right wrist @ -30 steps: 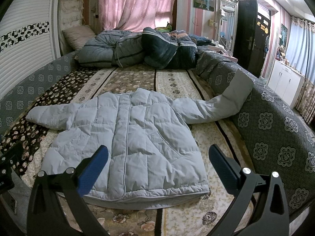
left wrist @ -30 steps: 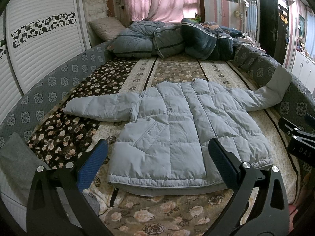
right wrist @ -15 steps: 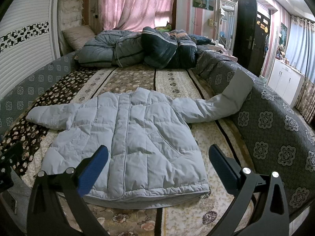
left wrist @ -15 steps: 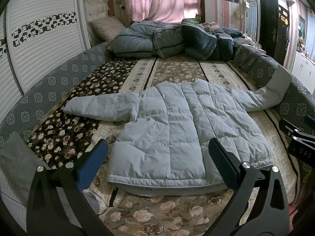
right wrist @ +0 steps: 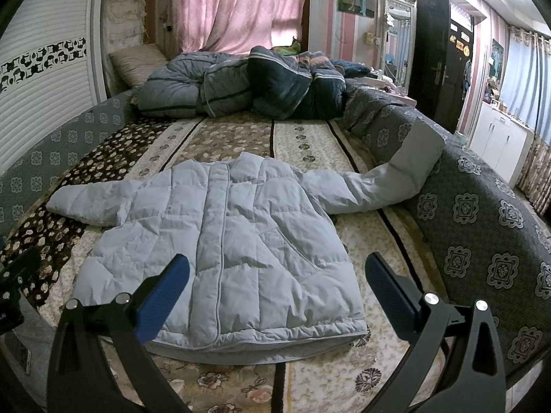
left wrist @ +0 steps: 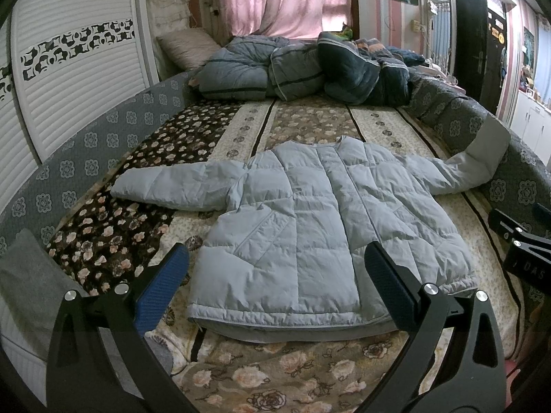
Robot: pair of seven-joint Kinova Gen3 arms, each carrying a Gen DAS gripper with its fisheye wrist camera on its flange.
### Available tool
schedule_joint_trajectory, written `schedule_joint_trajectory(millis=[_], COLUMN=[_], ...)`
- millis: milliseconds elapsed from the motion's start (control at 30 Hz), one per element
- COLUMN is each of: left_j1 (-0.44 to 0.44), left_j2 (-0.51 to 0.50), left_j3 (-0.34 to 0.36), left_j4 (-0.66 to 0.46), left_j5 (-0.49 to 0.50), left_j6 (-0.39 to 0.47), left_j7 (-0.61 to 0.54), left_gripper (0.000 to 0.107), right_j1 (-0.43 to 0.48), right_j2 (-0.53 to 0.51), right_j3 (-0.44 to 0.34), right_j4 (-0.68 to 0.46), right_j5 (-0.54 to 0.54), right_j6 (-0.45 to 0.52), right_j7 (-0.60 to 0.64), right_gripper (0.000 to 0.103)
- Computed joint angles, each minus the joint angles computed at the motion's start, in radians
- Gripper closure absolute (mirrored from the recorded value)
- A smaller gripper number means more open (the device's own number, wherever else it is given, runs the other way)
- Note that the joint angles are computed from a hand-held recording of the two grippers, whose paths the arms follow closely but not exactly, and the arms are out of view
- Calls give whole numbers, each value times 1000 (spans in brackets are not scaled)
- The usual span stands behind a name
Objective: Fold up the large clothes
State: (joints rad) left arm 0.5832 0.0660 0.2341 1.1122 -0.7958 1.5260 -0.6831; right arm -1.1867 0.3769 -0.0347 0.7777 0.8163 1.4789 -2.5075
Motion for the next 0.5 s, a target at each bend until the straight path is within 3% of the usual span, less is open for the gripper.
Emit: schedule_joint_trajectory(millis=[233,333,500], left_j1=[3,-6,4], left_j2=[0,-21,9], left_j3=[-2,2,15], left_j4=[-2,26,-3], left_j5=[2,20,-11], left_j6=[-2,-42,4], left_j7=[2,19,18], left_gripper=[7,7,7], right_j1=[6,-15,-19], right_j2=[3,10,14], right_j3=[-1,0,11], right_j4=[-2,-12,-18], right_j5=[-3,7,14], right_j6=[-8,7,1], right_j7=[5,5,18], right_gripper=[1,1,1])
